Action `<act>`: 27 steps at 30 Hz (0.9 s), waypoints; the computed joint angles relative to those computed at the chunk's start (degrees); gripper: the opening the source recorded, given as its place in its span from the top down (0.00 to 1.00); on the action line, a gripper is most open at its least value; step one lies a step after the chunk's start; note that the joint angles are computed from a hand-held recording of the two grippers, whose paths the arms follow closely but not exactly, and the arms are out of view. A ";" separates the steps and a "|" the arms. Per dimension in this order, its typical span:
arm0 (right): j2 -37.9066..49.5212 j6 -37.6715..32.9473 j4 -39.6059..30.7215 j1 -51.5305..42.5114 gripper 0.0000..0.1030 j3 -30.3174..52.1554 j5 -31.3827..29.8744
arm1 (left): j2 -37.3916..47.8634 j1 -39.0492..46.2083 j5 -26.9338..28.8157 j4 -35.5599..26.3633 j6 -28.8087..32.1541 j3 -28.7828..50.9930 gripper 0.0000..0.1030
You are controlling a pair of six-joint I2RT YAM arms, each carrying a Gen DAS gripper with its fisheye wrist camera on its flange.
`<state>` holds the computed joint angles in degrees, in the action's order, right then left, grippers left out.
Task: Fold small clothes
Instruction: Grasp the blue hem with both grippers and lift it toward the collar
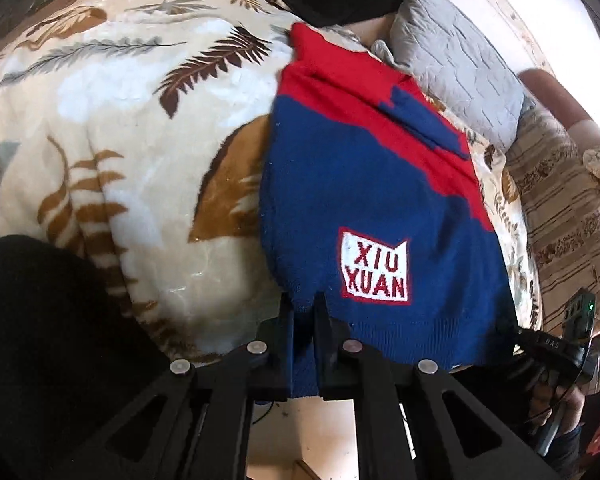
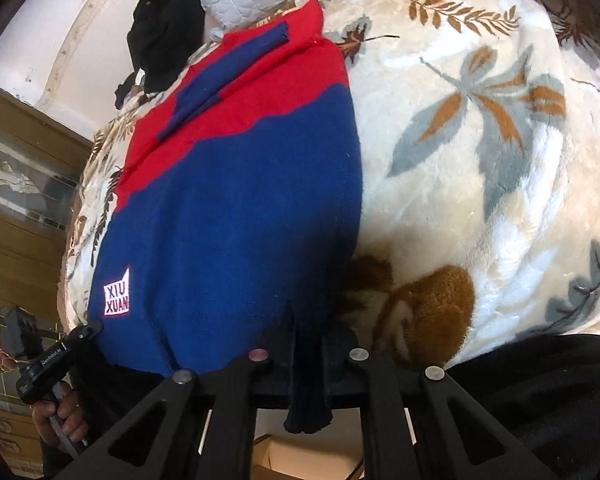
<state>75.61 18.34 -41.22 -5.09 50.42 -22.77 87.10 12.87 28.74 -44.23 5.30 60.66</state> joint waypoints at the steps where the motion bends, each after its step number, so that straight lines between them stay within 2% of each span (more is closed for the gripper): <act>1: 0.60 0.09 -0.03 -0.24 0.83 -0.08 -0.44 | 0.80 -0.17 -0.34 0.18 -0.38 0.03 0.92; 2: 1.34 0.21 0.14 -0.74 0.78 -0.51 -1.60 | 2.13 -0.23 -0.81 -0.07 -0.72 0.17 0.92; 3: 0.56 0.58 1.74 -1.20 0.65 -1.92 -3.48 | 3.14 -0.75 -1.07 0.14 -1.65 0.52 0.91; 4: 0.07 0.60 2.22 -1.39 0.48 -2.43 -4.50 | 3.48 -0.62 -0.61 0.45 -1.90 0.50 0.90; 5: -0.41 0.44 2.57 -1.36 0.41 -2.88 -5.68 | 3.44 -0.49 -0.35 0.53 -1.77 0.40 0.88; 6: -0.52 0.33 2.38 -0.83 0.39 -2.85 -4.94 | 3.42 -0.72 -0.39 0.51 -1.88 0.51 0.85; 8: -0.19 -0.16 2.12 0.50 0.41 -2.67 -3.10 | 3.31 -1.36 -1.12 0.72 -1.50 0.26 0.83; 9: 0.33 -0.35 1.18 1.04 0.60 -2.14 -1.19 | 3.08 -1.73 -1.67 0.74 -1.27 0.18 0.83; 10: 0.78 -0.73 0.22 0.87 0.87 -1.60 -0.32 | 2.82 -2.23 -2.47 0.84 -0.77 0.17 0.85; 11: 1.24 -0.59 0.28 0.33 0.88 -1.60 -1.56 | 2.71 -2.70 -2.70 0.85 -0.50 0.28 0.92; 14: 0.08 -2.15 -3.16 -1.86 0.91 0.44 -4.72 | 1.37 -2.21 -0.97 0.89 -0.63 1.12 0.92; 17: -3.89 -2.80 -5.68 -3.68 0.92 3.10 -7.65 | -2.24 -0.06 3.24 0.19 -1.54 3.29 0.92; 20: -1.72 -4.47 -5.70 -4.86 0.92 4.22 -7.77 | -0.47 -0.46 2.22 0.73 -0.75 4.39 0.92; 23: 4.21 -3.93 -3.89 -5.17 0.92 1.59 -8.41 | 7.79 -2.16 -2.29 -1.93 -1.10 6.40 0.92; 27: 1.21 -3.15 -3.52 -6.65 0.92 2.16 -12.25 | 3.78 -0.06 2.08 -0.47 -1.83 6.46 0.92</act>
